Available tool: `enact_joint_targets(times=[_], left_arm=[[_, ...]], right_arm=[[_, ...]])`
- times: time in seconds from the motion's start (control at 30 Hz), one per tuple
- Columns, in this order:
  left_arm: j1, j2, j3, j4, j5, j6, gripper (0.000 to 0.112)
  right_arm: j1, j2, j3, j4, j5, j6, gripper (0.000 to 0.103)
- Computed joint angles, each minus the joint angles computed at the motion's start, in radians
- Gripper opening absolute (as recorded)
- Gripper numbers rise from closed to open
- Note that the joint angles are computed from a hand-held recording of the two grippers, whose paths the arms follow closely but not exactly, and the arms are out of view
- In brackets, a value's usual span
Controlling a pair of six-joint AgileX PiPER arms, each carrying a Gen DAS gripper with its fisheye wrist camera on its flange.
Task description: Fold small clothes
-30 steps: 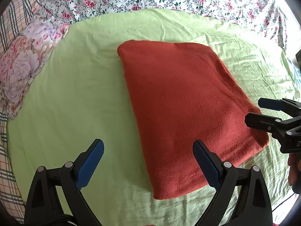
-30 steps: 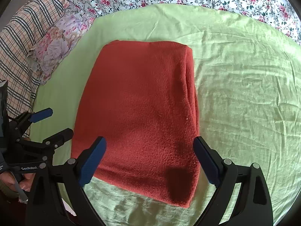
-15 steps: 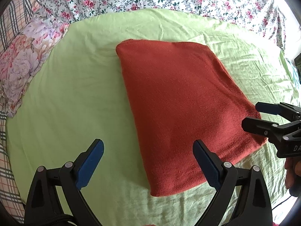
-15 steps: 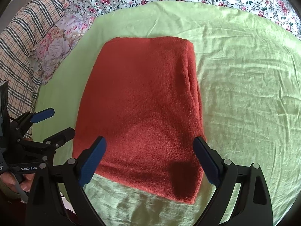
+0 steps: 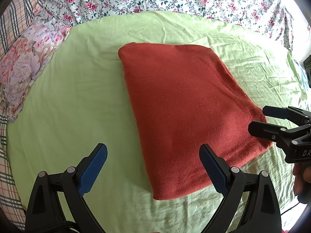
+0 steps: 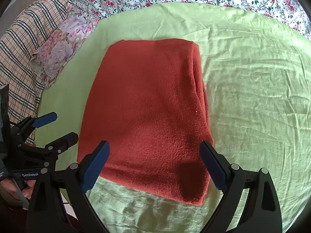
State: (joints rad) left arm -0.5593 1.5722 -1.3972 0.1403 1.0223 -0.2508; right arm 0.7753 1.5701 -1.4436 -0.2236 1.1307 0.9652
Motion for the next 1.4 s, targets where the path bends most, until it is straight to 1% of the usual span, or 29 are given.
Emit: enact_joint_targets(times=[0.33,1.4], left_arm=[[0.0,0.002,-0.008,-0.009,0.003,0.019,0.096],[-0.01,0.027,-0.032,-0.011,0.011,0.019,0.096]], right_arm=[[0.022,-0.01,0.002,-0.021,0.006,0.033,0.093],[0.025,-0.003,-0.02,-0.023,0.015,0.041,0.093]])
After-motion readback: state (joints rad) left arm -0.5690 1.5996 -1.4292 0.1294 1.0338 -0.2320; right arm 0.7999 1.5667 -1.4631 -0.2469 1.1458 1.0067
